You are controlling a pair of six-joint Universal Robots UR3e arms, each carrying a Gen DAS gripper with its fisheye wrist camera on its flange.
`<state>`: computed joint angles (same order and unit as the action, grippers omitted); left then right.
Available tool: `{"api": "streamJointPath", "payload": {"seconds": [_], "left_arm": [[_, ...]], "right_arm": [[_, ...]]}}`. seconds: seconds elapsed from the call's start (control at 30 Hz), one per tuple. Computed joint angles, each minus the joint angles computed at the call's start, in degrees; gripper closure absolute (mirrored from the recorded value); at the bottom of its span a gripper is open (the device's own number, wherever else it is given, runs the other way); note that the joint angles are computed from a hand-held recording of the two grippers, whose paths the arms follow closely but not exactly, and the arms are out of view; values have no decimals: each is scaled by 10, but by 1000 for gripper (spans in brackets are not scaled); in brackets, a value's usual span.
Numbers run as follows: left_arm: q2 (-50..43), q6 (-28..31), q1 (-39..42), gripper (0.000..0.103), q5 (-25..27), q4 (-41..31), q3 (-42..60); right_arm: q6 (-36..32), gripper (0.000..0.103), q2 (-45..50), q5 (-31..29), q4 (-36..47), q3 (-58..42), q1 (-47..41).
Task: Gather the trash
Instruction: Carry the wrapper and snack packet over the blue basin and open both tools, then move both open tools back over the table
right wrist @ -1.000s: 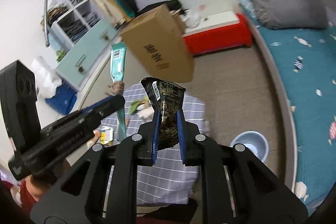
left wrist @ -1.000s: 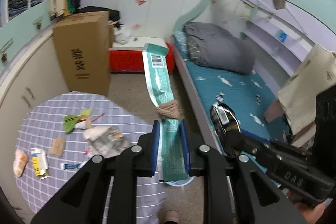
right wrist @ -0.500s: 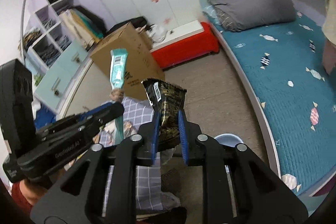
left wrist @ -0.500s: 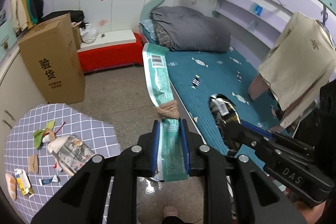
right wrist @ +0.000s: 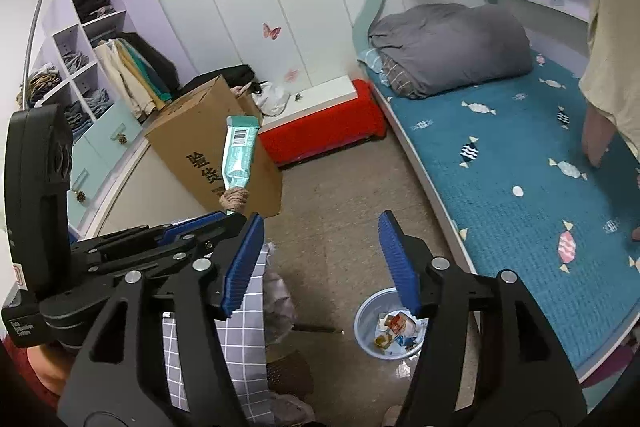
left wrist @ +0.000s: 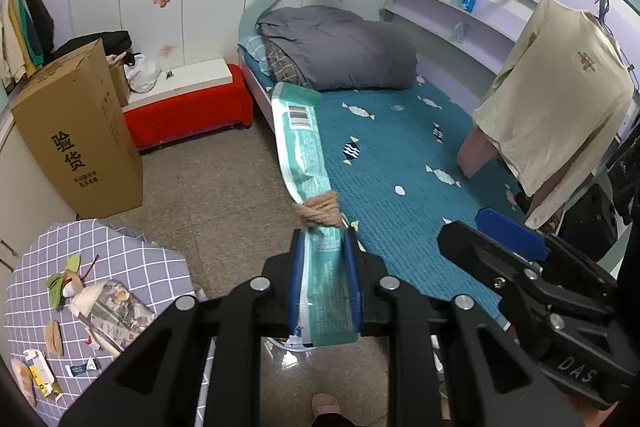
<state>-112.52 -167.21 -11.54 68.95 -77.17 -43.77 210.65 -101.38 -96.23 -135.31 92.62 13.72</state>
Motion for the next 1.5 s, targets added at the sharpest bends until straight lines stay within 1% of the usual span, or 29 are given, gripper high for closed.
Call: {"api": "streamJointPath", "payload": {"seconds": [0.17,0.27,0.47,0.6,0.67,0.7,0.73,0.87,1.0,1.13,1.3,1.5], "left_arm": [[-20,0,-12,84,2,-6,26],[-34,-3,-19,84,5,-12,48],[-61,-6,-29,83,7,-16,91],[-79,-14,-36,80,10,-13,113],[-93,-23,-39,64,16,-21,136],[-95,-29,-41,51,18,-14,136],[-89,-33,-41,48,21,-2,124],[-91,-35,-42,47,25,-2,126],[-86,-42,-43,43,34,8,118],[-61,-51,-39,39,46,36,77],[-27,-59,-26,37,51,58,29],[31,-66,5,36,57,87,-51]], "right_arm": [[3,40,-17,1,-1,16,-16],[3,36,-18,0,-5,17,-20],[2,33,-24,-10,-17,19,-29],[8,31,-32,-16,-26,28,-33],[10,31,-36,-17,-27,32,-36],[10,31,-37,-16,-26,32,-38],[11,30,-38,-14,-26,33,-40],[12,30,-43,-7,-21,36,-45],[8,29,-43,0,-17,33,-47],[5,28,-41,2,-18,28,-39],[-4,26,-31,15,-20,16,-34],[-11,23,4,24,-24,-20,-6]]}}
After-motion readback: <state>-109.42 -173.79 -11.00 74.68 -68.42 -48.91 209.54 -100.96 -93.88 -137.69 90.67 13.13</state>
